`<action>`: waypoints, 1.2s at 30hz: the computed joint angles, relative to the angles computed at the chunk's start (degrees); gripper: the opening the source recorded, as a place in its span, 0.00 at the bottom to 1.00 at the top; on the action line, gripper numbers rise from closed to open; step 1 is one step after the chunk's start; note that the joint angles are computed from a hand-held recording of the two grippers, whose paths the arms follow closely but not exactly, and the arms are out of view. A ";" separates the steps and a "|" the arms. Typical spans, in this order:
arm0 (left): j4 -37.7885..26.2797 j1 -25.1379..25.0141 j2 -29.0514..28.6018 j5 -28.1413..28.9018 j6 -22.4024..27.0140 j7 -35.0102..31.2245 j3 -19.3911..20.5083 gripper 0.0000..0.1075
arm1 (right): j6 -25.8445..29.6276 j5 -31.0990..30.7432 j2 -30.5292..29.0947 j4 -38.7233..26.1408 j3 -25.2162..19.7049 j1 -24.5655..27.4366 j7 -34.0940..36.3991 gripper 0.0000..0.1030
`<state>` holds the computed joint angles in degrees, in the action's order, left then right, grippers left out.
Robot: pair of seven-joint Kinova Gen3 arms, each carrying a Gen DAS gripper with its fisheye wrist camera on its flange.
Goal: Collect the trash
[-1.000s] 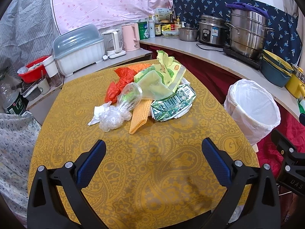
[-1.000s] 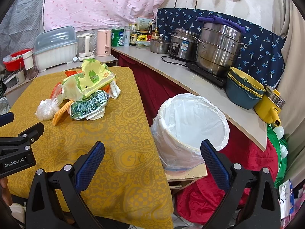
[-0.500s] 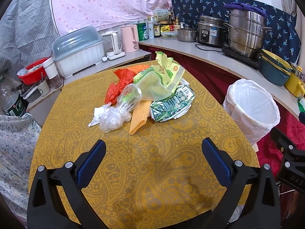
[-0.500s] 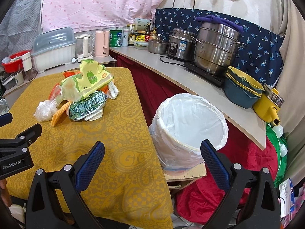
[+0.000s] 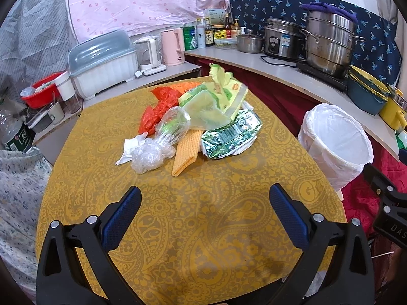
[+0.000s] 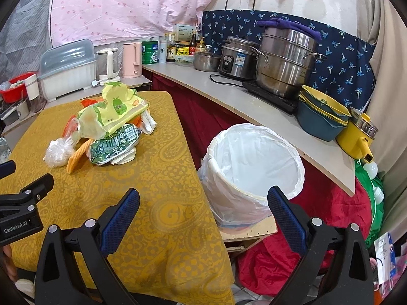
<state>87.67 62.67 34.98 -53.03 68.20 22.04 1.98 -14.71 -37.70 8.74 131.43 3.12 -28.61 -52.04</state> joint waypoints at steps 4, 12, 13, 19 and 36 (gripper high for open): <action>2.24 -0.67 -1.07 -0.32 -1.85 1.32 -0.06 0.89 | -0.50 -3.73 1.00 -0.64 1.35 -2.28 1.85 0.93; 8.62 -2.76 -3.52 -2.98 -6.45 4.91 0.16 0.89 | -0.72 -7.41 3.54 -3.22 1.72 -3.85 1.40 0.93; 9.88 -3.11 -3.97 -3.52 -7.38 5.77 0.12 0.89 | -0.46 -7.50 3.99 -3.79 1.97 -4.38 1.49 0.93; 15.73 -5.90 -6.12 -5.39 -10.68 9.79 0.45 0.89 | -0.12 -6.90 7.56 -7.56 2.53 -8.16 0.51 0.93; 28.65 -15.86 -10.58 -12.10 -20.53 18.23 1.02 0.89 | 9.03 1.32 21.87 -26.07 9.39 -19.66 -11.08 0.76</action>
